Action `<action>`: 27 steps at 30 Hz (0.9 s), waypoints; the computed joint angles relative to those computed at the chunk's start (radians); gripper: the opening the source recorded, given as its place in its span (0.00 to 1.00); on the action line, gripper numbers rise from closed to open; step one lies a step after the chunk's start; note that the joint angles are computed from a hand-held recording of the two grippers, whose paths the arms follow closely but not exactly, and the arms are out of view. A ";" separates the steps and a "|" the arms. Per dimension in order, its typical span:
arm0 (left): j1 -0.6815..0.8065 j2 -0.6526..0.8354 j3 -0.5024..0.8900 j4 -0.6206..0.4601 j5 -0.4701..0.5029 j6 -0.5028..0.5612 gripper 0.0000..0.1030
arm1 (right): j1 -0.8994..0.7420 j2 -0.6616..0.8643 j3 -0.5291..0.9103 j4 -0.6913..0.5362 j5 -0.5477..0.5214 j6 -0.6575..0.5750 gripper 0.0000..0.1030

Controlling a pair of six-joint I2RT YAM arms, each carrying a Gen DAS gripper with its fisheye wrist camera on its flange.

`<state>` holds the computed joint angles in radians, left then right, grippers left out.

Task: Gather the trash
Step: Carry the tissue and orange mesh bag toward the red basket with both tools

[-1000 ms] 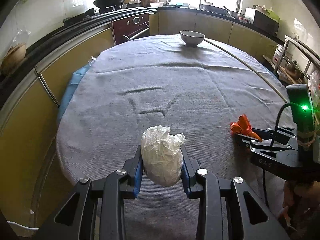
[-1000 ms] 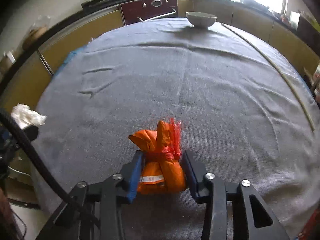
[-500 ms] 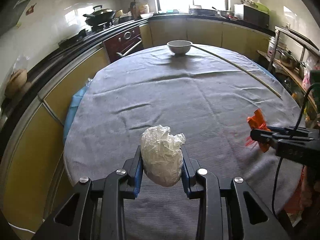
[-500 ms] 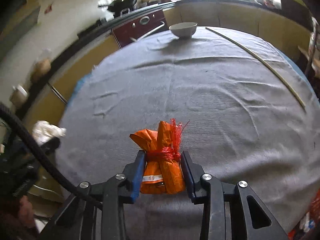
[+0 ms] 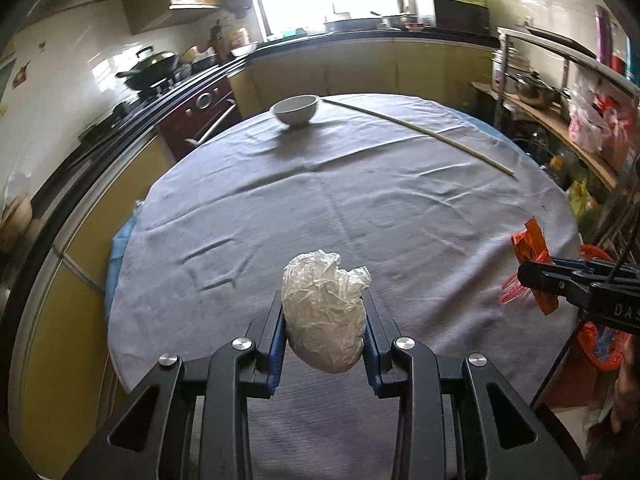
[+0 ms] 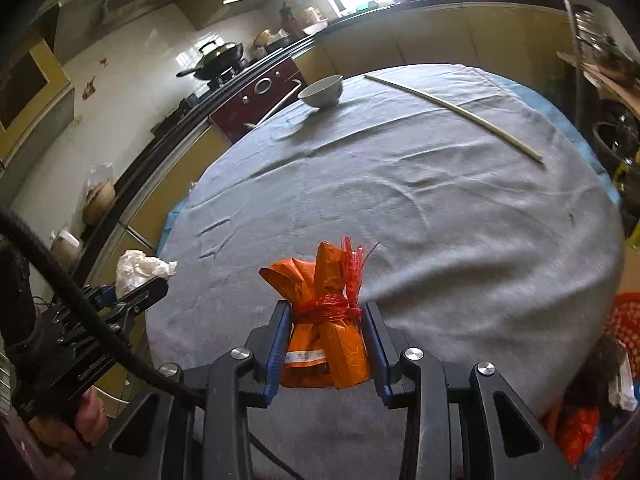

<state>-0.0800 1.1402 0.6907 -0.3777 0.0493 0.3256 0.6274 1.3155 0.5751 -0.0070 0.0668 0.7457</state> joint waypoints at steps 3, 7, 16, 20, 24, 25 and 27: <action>-0.063 -0.023 -0.001 -0.014 -0.030 -0.010 0.34 | -0.007 -0.075 -0.041 -0.020 0.011 0.010 0.38; -0.137 -0.044 -0.001 -0.029 -0.065 -0.022 0.34 | -0.006 -0.157 -0.087 -0.041 0.024 0.029 0.38; -0.292 -0.076 0.005 -0.064 -0.132 -0.059 0.34 | -0.003 -0.349 -0.164 -0.134 0.070 0.066 0.38; -0.358 -0.082 0.011 -0.074 -0.158 -0.074 0.34 | -0.014 -0.434 -0.187 -0.188 0.088 0.077 0.38; -0.409 -0.071 0.023 -0.077 -0.173 -0.083 0.34 | -0.030 -0.530 -0.207 -0.257 0.096 0.092 0.38; -0.420 -0.071 0.026 -0.080 -0.178 -0.086 0.34 | -0.037 -0.554 -0.212 -0.274 0.093 0.095 0.38; -0.442 -0.066 0.031 -0.080 -0.188 -0.088 0.34 | -0.042 -0.594 -0.217 -0.307 0.100 0.100 0.38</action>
<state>-0.5220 1.0746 0.7216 -0.4578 -0.1385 0.2378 0.5857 0.7214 0.3580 -0.3141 0.1671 0.8456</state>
